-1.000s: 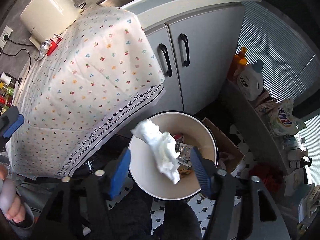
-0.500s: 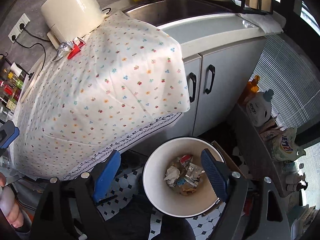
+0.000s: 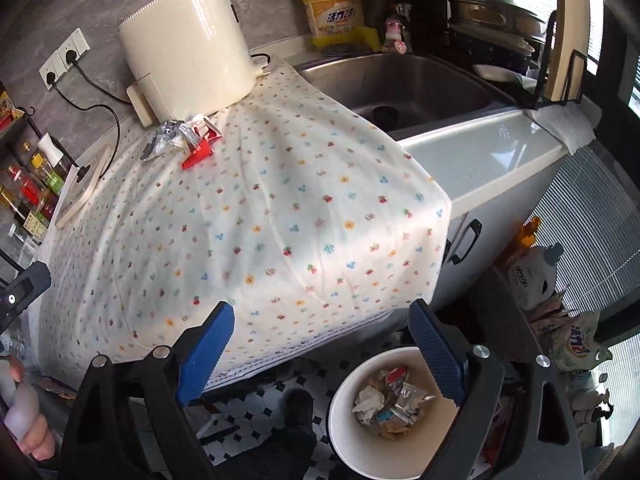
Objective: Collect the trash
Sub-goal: 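Move both tools back to the foil and red box by the air fryer, then grasp the foil wrapper with the left tool while the right grasps a paper strip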
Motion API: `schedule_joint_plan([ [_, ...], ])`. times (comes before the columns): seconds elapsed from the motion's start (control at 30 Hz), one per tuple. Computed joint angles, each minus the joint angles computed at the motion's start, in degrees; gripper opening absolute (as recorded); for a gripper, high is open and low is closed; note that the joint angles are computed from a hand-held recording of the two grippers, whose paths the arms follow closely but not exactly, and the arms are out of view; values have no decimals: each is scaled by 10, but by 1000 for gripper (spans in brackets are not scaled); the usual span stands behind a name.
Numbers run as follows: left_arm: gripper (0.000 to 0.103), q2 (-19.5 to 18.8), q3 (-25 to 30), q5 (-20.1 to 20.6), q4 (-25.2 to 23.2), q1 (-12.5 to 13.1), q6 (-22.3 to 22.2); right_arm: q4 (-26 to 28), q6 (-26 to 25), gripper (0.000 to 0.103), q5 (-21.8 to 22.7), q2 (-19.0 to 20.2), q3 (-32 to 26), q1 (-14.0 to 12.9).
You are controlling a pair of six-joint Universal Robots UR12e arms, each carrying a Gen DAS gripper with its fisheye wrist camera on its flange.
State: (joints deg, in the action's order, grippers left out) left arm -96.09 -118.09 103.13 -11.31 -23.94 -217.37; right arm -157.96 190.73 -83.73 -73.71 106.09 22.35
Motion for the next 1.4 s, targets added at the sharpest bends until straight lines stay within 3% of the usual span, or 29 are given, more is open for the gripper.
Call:
schedule_joint_plan([
  [0.3,91,3,-12,-35,47,56,44,-7,17,90,-23,45,-72,32],
  [0.7,91,-31,3,-141,83,134,107,-18,55,89,-32,94,-145,56],
  [0.9,89,-60,28,-181,80,160,128,8,72,83,-37,119,-185,61],
  [1.4,65,-134,104,-255,41,192,201,111,88,71,-33,190,-296,72],
])
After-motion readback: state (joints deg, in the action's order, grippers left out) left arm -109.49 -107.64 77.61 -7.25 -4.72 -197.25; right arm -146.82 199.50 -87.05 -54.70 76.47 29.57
